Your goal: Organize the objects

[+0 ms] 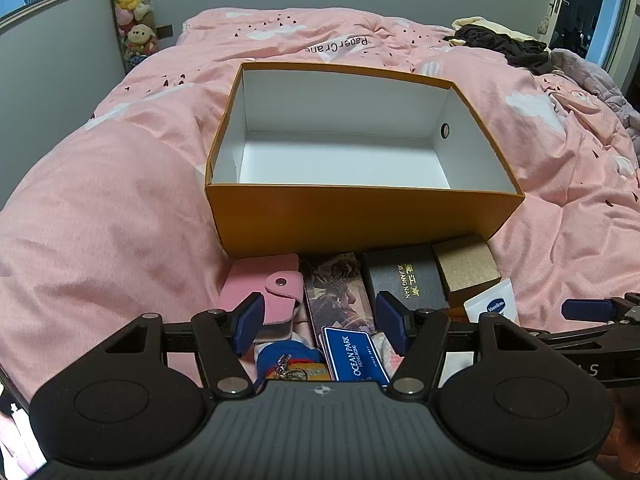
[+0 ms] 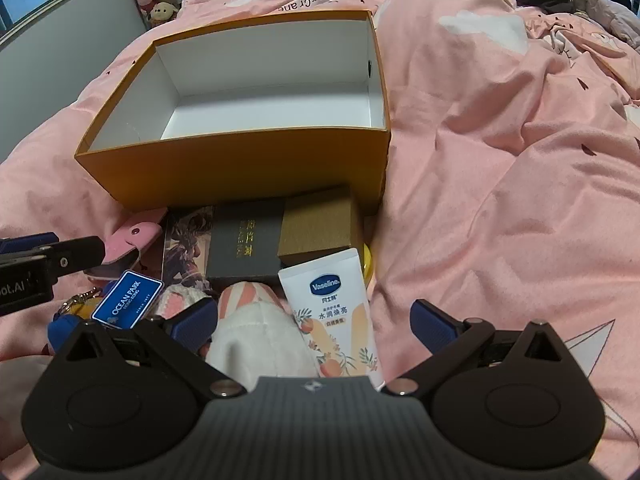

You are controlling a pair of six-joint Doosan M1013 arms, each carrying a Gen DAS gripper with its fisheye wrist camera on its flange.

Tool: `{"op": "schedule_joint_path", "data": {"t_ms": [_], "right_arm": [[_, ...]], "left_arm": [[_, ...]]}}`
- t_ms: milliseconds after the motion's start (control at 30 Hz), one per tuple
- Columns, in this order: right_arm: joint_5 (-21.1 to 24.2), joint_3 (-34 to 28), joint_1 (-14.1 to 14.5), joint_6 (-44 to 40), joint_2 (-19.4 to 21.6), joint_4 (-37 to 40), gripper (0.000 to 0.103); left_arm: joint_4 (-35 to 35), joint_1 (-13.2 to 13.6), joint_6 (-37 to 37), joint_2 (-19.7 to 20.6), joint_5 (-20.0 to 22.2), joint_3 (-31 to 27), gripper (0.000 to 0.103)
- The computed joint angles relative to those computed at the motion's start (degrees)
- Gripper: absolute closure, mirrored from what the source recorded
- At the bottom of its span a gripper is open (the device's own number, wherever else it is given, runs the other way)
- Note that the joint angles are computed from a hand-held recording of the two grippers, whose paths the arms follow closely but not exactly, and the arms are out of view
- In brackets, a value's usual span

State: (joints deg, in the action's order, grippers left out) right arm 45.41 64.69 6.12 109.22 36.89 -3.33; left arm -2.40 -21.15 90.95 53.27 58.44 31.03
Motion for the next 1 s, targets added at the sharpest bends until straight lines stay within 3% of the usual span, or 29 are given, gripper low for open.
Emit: {"op": "schedule_joint_path", "data": {"t_ms": [1000], "right_arm": [[0.1,-0.2,0.0,-1.6,0.2,1.2,0.001]], "left_arm": [[-1.9,0.6,0.2,0.7,2.0,-1.2,0.030]]}}
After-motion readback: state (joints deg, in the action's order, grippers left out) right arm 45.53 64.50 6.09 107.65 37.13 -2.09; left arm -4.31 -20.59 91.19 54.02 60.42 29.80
